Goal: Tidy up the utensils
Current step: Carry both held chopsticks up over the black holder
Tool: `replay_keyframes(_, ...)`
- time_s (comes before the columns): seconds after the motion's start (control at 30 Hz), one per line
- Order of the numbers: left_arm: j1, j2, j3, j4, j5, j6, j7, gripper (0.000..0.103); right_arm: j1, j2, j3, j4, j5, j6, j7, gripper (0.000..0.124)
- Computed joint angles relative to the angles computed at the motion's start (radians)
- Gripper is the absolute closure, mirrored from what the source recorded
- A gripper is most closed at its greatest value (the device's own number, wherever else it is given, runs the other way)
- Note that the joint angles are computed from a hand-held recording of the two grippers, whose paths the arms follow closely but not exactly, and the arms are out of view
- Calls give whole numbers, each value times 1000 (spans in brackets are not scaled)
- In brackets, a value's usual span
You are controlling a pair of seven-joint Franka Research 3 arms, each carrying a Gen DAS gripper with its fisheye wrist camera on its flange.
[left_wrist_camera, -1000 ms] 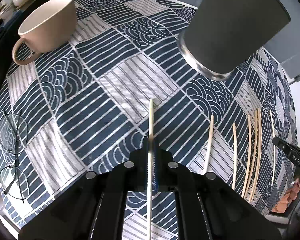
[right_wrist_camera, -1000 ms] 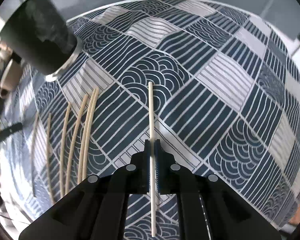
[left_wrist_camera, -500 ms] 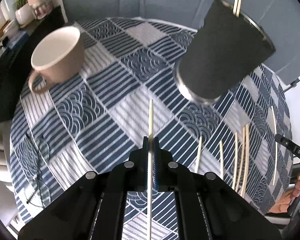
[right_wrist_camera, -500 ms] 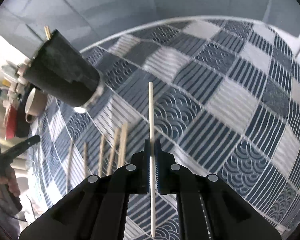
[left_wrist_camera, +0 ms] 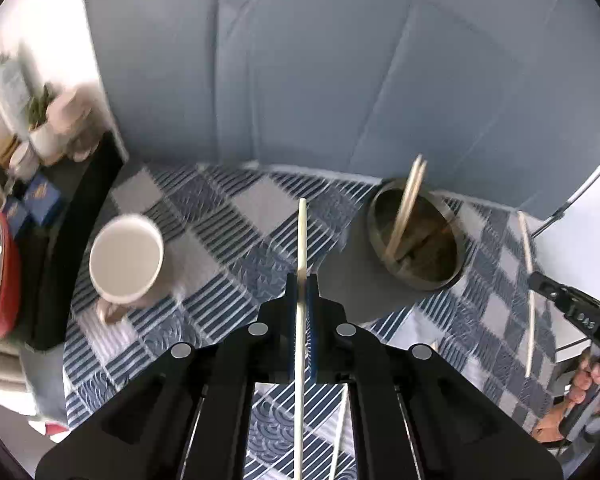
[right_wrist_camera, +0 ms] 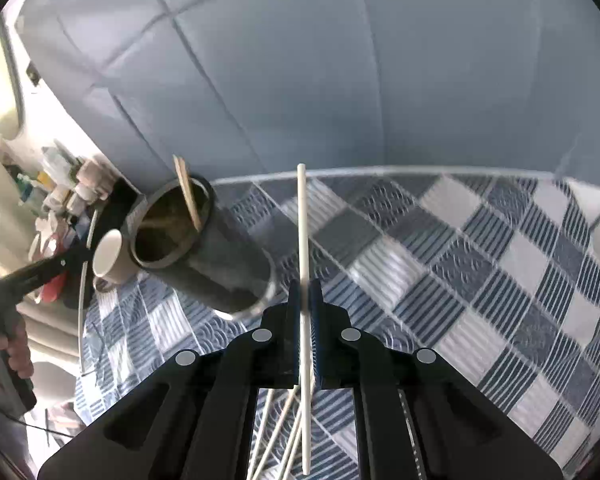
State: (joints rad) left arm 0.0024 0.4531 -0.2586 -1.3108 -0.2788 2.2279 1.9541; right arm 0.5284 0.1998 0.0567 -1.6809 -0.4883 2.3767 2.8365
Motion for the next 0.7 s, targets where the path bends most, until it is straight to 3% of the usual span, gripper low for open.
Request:
replay_keyframes(0.37,-37,44,-32,139,-7,34,60,99,22,129,-43,276,-8,-44,-118,119)
replay_keyframes(0.47,-52,90,-44,217,-13,10,64,98,36,178,-61,360,-6,-65,-142,119)
replay_keyframes(0.7,-72,201,-81,382,-49,-28,107,98,35,271,-97,483,59,-6,-195,119)
